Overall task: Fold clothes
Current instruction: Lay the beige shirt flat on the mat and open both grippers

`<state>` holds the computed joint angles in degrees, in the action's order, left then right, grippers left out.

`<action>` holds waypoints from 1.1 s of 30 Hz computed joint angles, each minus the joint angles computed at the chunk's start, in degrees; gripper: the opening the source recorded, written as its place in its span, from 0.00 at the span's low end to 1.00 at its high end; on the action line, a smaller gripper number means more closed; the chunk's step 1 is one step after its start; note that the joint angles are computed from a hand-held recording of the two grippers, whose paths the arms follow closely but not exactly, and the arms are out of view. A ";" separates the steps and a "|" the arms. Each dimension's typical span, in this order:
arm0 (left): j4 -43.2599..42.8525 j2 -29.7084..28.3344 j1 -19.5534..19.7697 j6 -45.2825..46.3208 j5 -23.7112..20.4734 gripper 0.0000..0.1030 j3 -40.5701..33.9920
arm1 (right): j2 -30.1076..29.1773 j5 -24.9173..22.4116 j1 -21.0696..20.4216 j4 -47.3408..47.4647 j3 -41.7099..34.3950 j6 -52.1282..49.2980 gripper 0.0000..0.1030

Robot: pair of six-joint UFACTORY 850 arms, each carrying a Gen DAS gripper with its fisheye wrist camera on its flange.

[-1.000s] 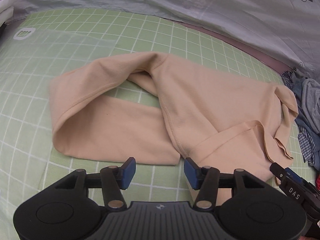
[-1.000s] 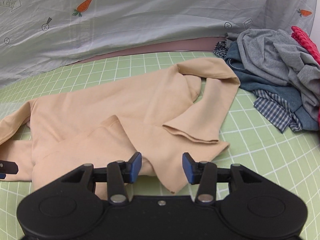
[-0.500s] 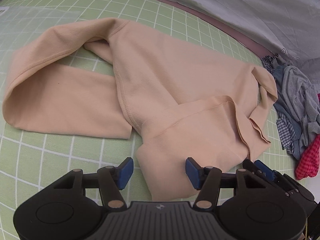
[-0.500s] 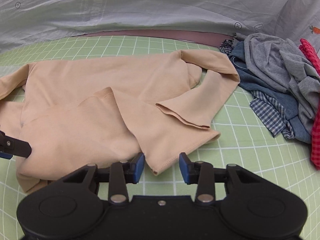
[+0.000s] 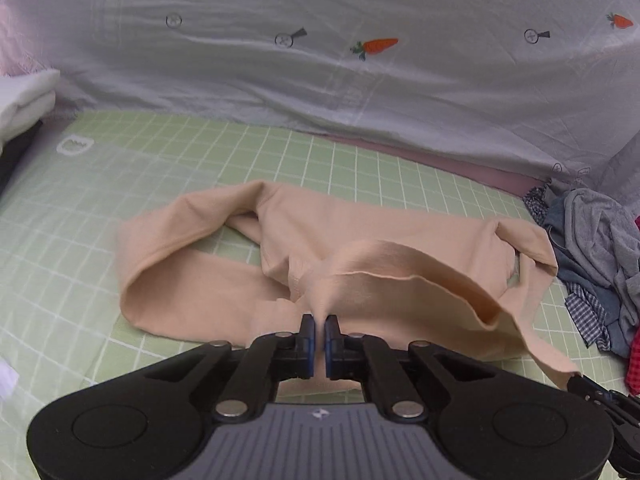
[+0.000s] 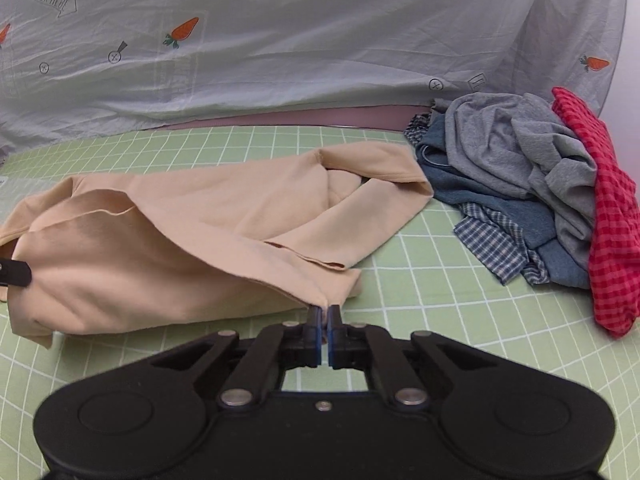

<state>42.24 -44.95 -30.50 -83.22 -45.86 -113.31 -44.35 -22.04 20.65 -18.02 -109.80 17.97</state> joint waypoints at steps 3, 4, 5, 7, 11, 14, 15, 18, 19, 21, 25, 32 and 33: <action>6.19 1.01 -1.96 -2.83 -3.14 0.06 1.03 | 3.04 1.94 -0.70 1.17 4.44 -1.13 0.02; 6.81 1.48 -2.40 -3.01 -3.20 0.06 1.74 | 3.86 2.45 -0.91 1.73 5.72 -1.92 0.02; 5.77 1.72 -2.68 -2.90 -3.17 0.06 2.40 | 4.68 2.78 -1.09 1.95 7.01 -2.46 0.02; 3.35 2.16 -3.19 -2.58 -3.06 0.06 3.71 | 6.21 3.31 -1.47 2.30 9.42 -3.57 0.02; -2.85 4.04 -4.11 -4.31 -2.10 0.07 8.04 | 8.37 2.97 -2.45 6.35 13.26 -7.42 0.02; -6.29 5.41 -4.96 -5.97 -2.90 0.08 10.89 | 9.35 1.59 -2.88 8.48 15.31 -9.71 0.02; -7.14 5.80 -5.29 -6.50 -3.51 0.08 11.67 | 9.59 0.86 -2.92 9.10 15.90 -10.14 0.02; -6.81 8.17 -5.91 -10.59 -3.47 0.08 15.20 | 10.22 -1.20 -2.93 9.62 17.29 -10.06 0.02; -6.38 9.21 -6.04 -12.83 -3.18 0.10 16.59 | 10.48 -1.52 -2.87 9.93 17.72 -10.21 0.02; -5.63 10.52 -6.09 -15.80 -3.60 0.16 18.31 | 11.30 -0.74 -2.83 11.05 19.01 -11.19 0.04; -6.51 11.47 -5.55 -17.06 -5.12 0.30 19.60 | 13.00 1.76 -2.52 14.61 21.53 -14.37 0.17; -13.71 10.75 -3.03 -9.71 -3.29 0.46 20.16 | 11.80 1.73 -2.94 15.36 20.39 -11.26 0.40; -14.90 10.53 -2.63 -8.59 -3.25 0.49 20.20 | 11.06 1.54 -3.09 14.77 19.59 -10.49 0.41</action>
